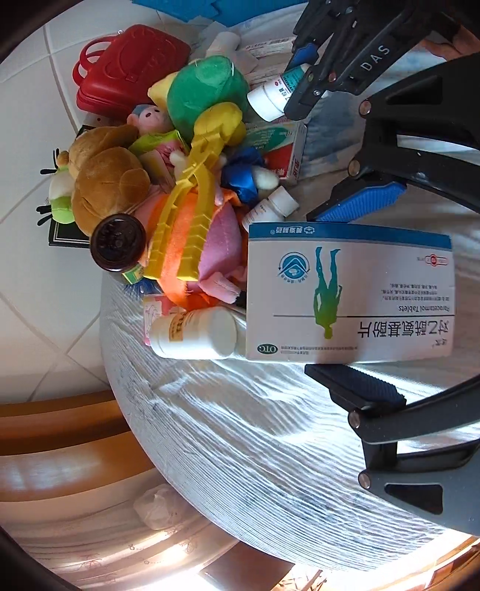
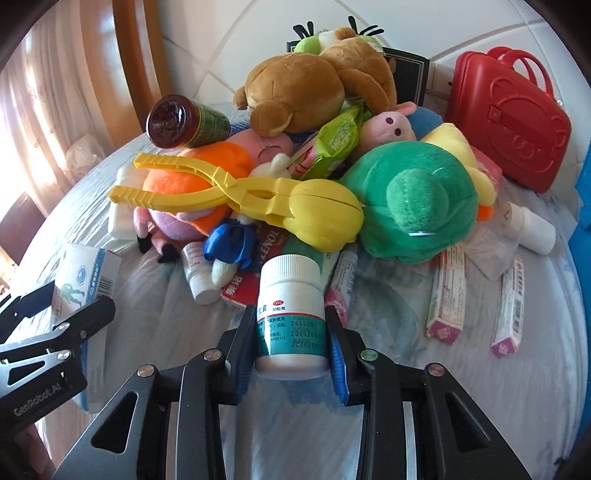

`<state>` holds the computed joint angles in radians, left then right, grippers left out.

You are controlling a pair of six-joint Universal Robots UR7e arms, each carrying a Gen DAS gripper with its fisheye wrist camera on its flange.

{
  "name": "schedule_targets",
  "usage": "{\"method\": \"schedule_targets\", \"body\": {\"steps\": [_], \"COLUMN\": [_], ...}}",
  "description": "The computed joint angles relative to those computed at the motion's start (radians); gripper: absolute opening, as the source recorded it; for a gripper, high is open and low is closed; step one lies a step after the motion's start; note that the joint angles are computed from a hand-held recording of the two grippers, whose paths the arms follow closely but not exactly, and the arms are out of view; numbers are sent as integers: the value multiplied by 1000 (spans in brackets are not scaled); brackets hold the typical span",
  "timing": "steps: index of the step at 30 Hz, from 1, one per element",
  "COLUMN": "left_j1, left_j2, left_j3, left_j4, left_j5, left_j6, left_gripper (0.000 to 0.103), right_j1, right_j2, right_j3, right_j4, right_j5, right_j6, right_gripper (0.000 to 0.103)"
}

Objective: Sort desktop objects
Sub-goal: 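Grasp the white tablet box with the left tool while the right tool grasps a white bottle, then carry the tablet box and white bottle over the blue crate and release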

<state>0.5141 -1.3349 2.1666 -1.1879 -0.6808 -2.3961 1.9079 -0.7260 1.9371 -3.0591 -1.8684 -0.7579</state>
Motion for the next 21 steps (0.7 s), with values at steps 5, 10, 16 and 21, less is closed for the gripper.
{"method": "schedule_targets", "body": {"steps": [5, 10, 16, 21], "left_j1": [-5, -38, -72, -75], "left_j2": [16, 65, 107, 143], "left_j3": [-46, -110, -178, -242], "left_j4": [17, 89, 137, 171], "left_j5": [-32, -78, -56, -17], "left_j6": [13, -15, 1, 8], "left_gripper": [72, 71, 71, 71], "right_j1": [-1, 2, 14, 27], "right_j2": [-74, -130, -186, -235], "right_j3": [31, 47, 54, 53], "right_j4": [31, 62, 90, 102], "right_j5": [19, 28, 54, 69], "right_j6": [-3, -5, -8, -15], "right_gripper": [34, 34, 34, 34]}}
